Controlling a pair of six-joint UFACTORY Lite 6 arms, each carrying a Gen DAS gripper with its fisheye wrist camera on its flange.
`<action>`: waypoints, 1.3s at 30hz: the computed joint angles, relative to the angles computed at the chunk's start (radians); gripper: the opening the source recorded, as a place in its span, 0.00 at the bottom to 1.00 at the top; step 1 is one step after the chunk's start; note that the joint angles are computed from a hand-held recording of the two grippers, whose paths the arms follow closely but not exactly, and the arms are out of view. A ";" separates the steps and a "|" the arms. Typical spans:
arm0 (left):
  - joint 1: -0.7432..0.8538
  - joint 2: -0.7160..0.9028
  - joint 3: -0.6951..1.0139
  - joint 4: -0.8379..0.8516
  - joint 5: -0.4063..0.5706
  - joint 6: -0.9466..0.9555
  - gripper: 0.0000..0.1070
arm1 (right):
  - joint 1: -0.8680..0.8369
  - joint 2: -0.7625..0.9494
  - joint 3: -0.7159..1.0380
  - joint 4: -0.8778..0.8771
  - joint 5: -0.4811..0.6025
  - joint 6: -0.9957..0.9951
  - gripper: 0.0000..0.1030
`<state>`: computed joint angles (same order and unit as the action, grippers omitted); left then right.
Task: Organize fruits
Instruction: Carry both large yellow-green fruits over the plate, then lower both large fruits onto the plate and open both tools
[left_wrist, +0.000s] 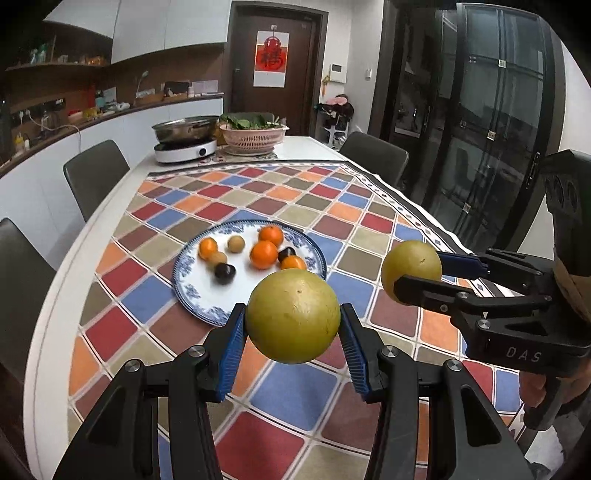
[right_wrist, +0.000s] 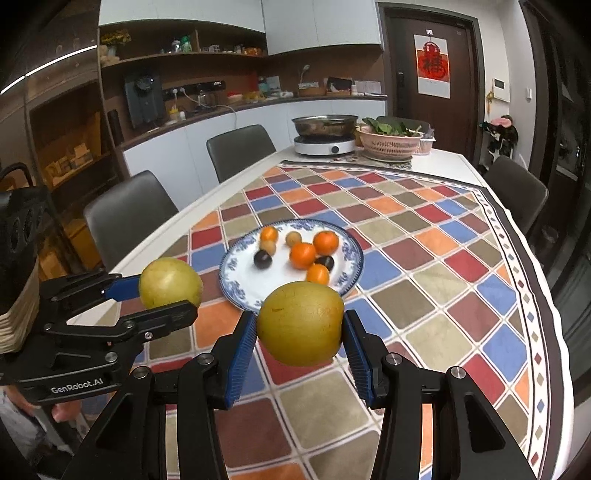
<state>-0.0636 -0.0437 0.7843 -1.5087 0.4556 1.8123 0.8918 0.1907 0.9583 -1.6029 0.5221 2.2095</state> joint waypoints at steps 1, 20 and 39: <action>0.013 0.006 0.010 0.003 0.012 0.009 0.45 | 0.002 0.007 0.014 0.012 0.003 -0.014 0.47; 0.124 0.323 0.368 0.140 0.128 -0.040 0.45 | -0.046 0.274 0.390 0.184 -0.038 -0.246 0.47; 0.098 0.799 0.829 0.328 0.109 -0.194 0.45 | -0.198 0.646 0.779 0.459 -0.192 -0.589 0.47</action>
